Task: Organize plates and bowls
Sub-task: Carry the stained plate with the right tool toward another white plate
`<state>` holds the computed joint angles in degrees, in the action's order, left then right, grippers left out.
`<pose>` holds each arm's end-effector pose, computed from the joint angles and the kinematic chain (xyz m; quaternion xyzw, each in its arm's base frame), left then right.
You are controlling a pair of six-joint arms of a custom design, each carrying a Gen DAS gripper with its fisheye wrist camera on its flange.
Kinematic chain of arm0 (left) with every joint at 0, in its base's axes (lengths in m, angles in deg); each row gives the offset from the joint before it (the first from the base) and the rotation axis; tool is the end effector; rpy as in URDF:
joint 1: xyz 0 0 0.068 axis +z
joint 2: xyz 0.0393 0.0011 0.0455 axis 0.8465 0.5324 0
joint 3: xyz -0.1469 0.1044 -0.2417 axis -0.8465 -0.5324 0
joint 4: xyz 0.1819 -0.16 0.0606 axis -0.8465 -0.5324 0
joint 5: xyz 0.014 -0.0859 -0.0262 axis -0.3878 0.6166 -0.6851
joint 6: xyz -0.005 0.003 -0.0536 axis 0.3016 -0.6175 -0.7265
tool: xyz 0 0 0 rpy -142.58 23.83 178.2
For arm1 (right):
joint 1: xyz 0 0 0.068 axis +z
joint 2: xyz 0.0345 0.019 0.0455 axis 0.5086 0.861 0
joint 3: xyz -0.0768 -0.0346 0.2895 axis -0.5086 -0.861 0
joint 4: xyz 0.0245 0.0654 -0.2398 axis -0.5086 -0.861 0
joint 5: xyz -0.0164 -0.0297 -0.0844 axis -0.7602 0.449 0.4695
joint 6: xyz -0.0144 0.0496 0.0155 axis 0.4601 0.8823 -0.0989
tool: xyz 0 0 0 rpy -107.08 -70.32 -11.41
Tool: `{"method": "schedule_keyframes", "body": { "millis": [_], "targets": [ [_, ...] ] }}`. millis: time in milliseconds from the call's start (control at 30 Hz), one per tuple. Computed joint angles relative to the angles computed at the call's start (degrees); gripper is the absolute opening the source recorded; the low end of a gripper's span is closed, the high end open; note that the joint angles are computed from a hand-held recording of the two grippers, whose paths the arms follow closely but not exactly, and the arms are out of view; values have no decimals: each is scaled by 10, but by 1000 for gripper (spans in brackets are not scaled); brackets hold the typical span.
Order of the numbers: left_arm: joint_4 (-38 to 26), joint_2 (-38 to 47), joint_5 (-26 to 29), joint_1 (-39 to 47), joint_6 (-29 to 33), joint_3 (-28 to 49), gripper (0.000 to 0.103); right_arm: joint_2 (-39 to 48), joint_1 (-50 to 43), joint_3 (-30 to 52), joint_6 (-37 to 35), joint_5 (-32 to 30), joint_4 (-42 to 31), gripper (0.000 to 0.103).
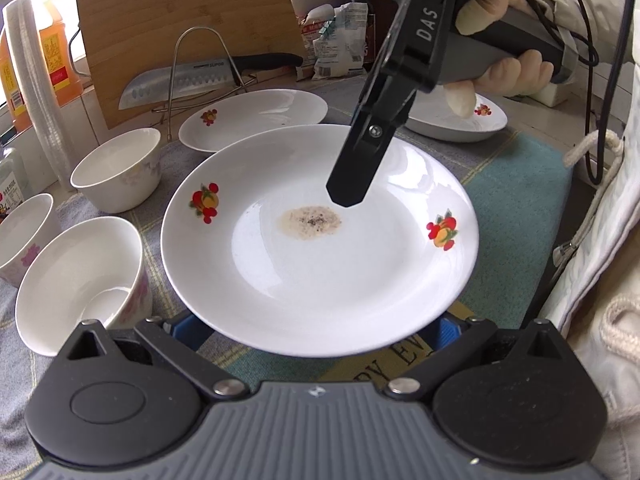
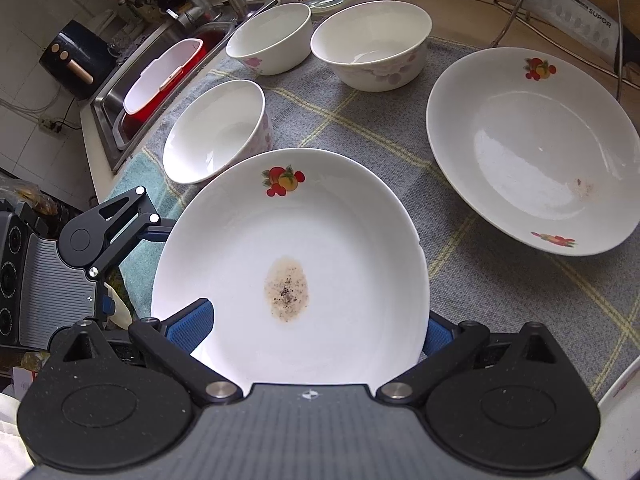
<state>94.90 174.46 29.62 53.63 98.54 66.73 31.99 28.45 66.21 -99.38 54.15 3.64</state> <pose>0.1998 -0.0346 0.0411 0.4817 0.7913 -0.1639 0.3391 0.2755 0.0072 0.0761 -0.1602 0.9505 0.2339 0.1274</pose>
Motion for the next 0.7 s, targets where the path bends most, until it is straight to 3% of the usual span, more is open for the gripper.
{"method": "schedule_keyframes", "body": {
  "millis": [700],
  "targets": [
    [-37, -37, -51, -217, -96, 66, 102, -99, -237, -73, -128, -15, -46, 103]
  ]
}}
